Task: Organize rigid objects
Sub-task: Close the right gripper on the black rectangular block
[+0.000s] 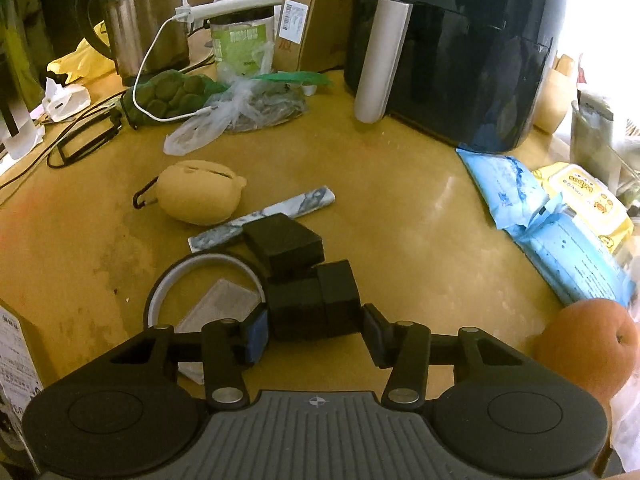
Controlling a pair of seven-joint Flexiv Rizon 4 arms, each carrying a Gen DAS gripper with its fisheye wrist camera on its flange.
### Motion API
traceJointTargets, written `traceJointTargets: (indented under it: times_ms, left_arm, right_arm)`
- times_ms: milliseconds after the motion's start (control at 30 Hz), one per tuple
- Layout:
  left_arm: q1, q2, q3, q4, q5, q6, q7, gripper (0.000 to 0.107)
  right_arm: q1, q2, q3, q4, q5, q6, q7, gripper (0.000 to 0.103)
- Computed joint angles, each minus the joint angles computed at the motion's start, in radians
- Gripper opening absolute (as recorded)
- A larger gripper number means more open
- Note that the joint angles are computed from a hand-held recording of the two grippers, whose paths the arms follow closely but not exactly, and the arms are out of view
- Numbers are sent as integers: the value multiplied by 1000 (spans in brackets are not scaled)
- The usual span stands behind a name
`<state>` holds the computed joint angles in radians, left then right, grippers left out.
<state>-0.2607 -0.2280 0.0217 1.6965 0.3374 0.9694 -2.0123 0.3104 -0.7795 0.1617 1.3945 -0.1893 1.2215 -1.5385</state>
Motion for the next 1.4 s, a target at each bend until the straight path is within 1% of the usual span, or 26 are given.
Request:
traceJointTargets:
  times_ms: [167,300,533,633,733,900,967,1167,1400]
  left_arm:
    - [4,-20,-6,-19,-11,17,41,103]
    - [1,-37,-2,-39,-6,23,73,103]
    - [29,-50,-14,-20,-106,81,180,103]
    - [48,-62,-25,-16,-177,95,232,103]
    - [68,-72,-42,-2,-259,121,291,103]
    - [87,-92,-62,3,-366,139,378,103]
    - [85,-103,-61,-6,-385,132,401,103]
    - [95,-128,-76,-8,-454,166,483,103]
    - [95,-169,-77,-38,-484,184,538,103]
  right_arm:
    - [16,5,-28,14,-10,29,41,53]
    - [36,1,-56,19,-45,45,62,53]
    - [47,11,-74,30,-81,35,89,49]
    - [48,26,-80,41,-84,22,119,49]
    - [56,50,-96,67,-92,32,160,49]
    - [54,99,-96,118,-99,46,213,49]
    - [52,118,-92,136,-99,49,232,48]
    - [51,181,-88,199,-99,68,290,48]
    - [41,253,-70,272,-87,89,351,48]
